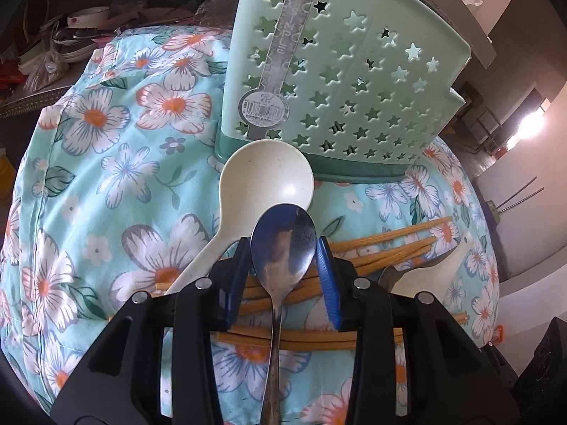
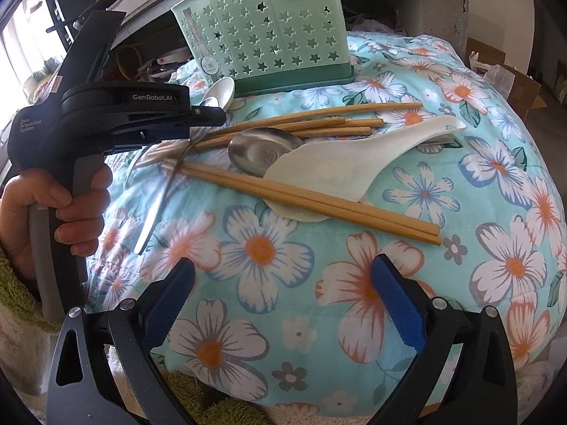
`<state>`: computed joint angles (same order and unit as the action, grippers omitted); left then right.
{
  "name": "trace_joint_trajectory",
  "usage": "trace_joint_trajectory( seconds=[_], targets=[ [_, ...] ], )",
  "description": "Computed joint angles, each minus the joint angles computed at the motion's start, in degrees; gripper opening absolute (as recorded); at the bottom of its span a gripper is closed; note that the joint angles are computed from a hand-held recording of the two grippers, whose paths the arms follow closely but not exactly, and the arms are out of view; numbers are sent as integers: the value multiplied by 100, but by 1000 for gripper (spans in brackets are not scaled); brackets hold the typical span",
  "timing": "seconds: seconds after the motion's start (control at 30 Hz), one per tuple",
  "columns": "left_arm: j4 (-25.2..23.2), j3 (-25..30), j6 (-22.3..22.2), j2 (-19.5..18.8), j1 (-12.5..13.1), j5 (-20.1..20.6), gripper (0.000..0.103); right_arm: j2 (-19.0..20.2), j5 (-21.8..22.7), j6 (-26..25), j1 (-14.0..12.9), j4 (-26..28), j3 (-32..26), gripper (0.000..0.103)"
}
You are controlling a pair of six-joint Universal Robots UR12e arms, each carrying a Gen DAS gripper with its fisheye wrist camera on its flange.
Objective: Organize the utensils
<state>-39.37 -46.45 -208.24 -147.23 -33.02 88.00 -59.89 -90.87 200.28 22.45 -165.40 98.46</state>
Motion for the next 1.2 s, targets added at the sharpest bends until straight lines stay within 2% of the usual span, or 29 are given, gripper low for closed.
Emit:
trace_joint_trajectory(
  seconds=[0.17,0.33,0.57,0.77,0.87,0.97,1.07,1.2],
  targets=[
    [-195,166,287,-60,-115,549,34,0,0,-4,-3,3,0,97],
    [-64,28,366,16,-150,655,33,1,-11,-6,0,12,-6,97],
    [894,-694,386,414,-144,688,33,-48,-16,-66,15,-146,40,97],
    [1928,-1397,196,778,-121,782,33,-179,242,-238,-26,-1082,221,90],
    [2421,-1735,84,942,-110,839,33,-157,521,-274,-112,-1342,103,87],
    [2802,-1985,-33,1058,-99,912,33,-1,1089,-24,-260,-1364,-214,81],
    [3057,-2177,-189,1145,-98,1031,33,278,1340,315,-360,-1057,-690,74],
    [3296,-2397,-315,1242,-90,1071,33,688,1776,938,-474,-163,-1384,61]
  ],
)
